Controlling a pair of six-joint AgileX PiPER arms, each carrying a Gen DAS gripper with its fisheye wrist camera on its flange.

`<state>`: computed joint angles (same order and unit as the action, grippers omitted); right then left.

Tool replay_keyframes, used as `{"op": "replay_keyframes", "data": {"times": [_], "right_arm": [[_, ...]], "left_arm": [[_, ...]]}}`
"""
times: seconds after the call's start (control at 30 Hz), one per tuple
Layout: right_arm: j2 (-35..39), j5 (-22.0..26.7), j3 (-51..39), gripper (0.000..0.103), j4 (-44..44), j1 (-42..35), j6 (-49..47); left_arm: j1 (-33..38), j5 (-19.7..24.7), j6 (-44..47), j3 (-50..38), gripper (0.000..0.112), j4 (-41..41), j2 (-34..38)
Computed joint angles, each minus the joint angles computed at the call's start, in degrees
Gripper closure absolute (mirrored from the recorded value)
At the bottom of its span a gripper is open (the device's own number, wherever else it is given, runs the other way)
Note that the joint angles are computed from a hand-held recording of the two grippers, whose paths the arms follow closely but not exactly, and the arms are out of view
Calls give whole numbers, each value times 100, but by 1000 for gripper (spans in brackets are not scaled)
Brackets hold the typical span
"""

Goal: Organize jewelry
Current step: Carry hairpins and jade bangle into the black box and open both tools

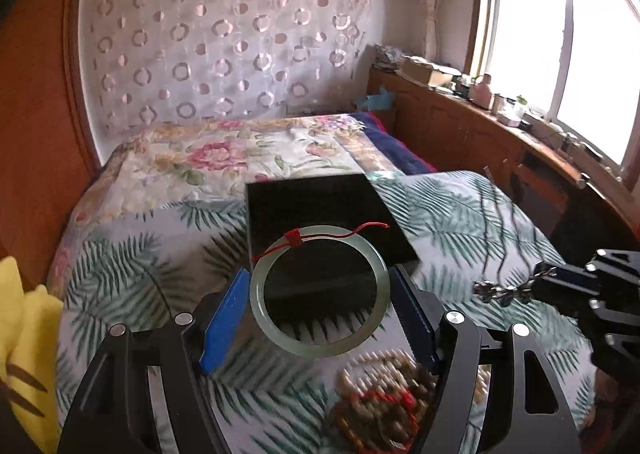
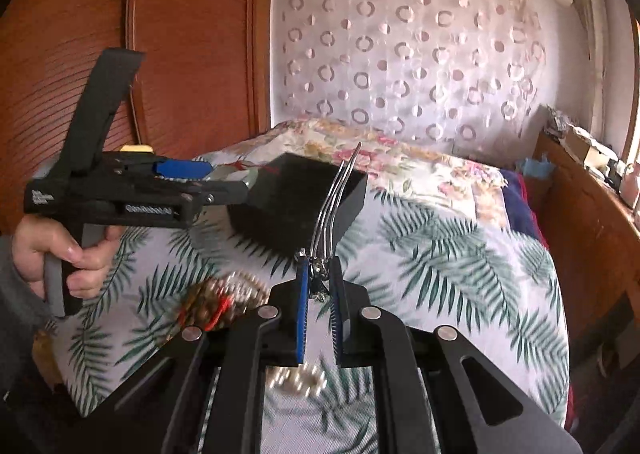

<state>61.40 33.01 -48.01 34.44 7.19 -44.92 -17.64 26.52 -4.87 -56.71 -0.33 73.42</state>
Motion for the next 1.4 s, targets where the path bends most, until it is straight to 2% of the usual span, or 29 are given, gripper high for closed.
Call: {"op": "replay_keyframes", "data": {"times": [0.23, 0.33, 0.53, 0.6, 0.63, 0.83, 0.93, 1.03, 1.13, 1.2, 1.3, 1.4], "right_arm": [[799, -115, -776, 92, 107, 110, -126], [1142, -172, -1036, 92, 118, 186, -115], [1928, -152, -1545, 92, 11, 355, 116], [2129, -106, -1653, 92, 50, 376, 161], [2229, -80, -1717, 92, 93, 378, 146], [2630, 8, -2083, 92, -368, 602, 666], [2751, 51, -2139, 92, -425, 626, 699], [2852, -7, -2217, 90, -837, 779, 1134], [2827, -96, -2170, 89, -984, 831, 1335], [2757, -99, -2111, 88, -844, 774, 1207], [2561, -73, -1967, 80, -615, 629, 971], [2172, -43, -1611, 80, -304, 460, 583]], "left_arm": [[281, -4, 436, -643, 44, -412, 637], [300, 20, 356, -881, 44, -343, 908], [417, 14, 505, -1025, 43, -591, 1157], [475, -61, 627, -938, 40, -747, 1089], [502, -95, 694, -891, 35, -802, 1041], [634, -176, 819, -576, 34, -860, 639], [707, -292, 778, -231, 28, -774, 313], [749, -426, 719, 105, 26, -677, 24], [804, -510, 779, 402, 22, -734, -220], [823, -545, 828, 571, 21, -805, -375], [896, -531, 1142, 809, 21, -1148, -595], [868, -500, 1117, 1040, 21, -1111, -819]]}}
